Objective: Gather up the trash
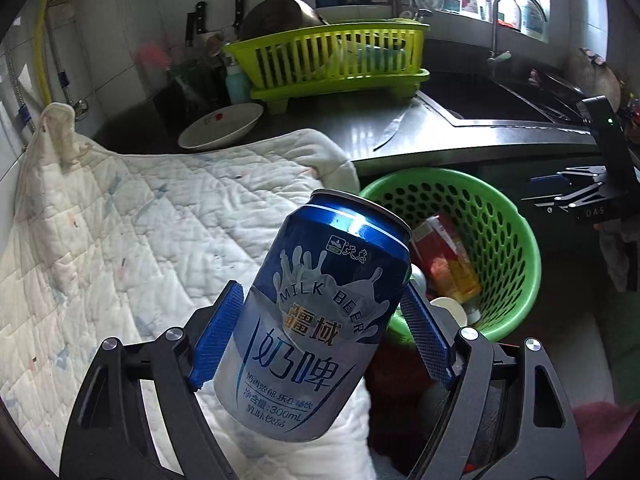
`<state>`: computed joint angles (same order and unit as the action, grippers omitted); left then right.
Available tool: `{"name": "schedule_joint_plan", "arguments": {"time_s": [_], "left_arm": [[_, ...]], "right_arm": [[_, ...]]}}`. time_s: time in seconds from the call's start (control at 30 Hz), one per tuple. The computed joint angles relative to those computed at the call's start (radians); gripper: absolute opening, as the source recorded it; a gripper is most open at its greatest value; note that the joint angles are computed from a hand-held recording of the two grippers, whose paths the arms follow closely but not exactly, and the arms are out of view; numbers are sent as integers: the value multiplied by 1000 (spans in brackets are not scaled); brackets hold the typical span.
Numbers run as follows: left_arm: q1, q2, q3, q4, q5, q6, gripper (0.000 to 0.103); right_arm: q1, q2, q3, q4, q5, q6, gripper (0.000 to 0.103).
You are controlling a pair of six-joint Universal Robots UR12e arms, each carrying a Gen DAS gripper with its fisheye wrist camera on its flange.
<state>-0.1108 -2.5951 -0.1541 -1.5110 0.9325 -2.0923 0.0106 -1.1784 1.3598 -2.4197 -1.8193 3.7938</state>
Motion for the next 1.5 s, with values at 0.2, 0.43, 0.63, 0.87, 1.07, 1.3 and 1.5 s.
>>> {"name": "schedule_joint_plan", "arguments": {"time_s": [0.2,0.43,0.63,0.87,1.07,1.3,1.5], "left_arm": [[-32,111,-219,50,-12,33,79],[-67,129,-257,-22,8,23,79],[-86,139,-282,-51,23,12,80],[-97,144,-287,-106,23,30,82],[-91,157,-309,-86,21,15,86],[-59,169,-323,-24,-17,-55,87],[-32,204,-395,138,-7,-153,88]], "right_arm": [[18,-39,54,-61,-50,26,79],[31,-71,97,-79,-85,45,80],[34,-88,129,-121,-82,63,81],[35,-101,152,-145,-75,77,81],[39,-104,158,-154,-73,84,82],[48,-90,143,-173,-63,70,82],[68,-62,102,-170,-77,34,84]]}}
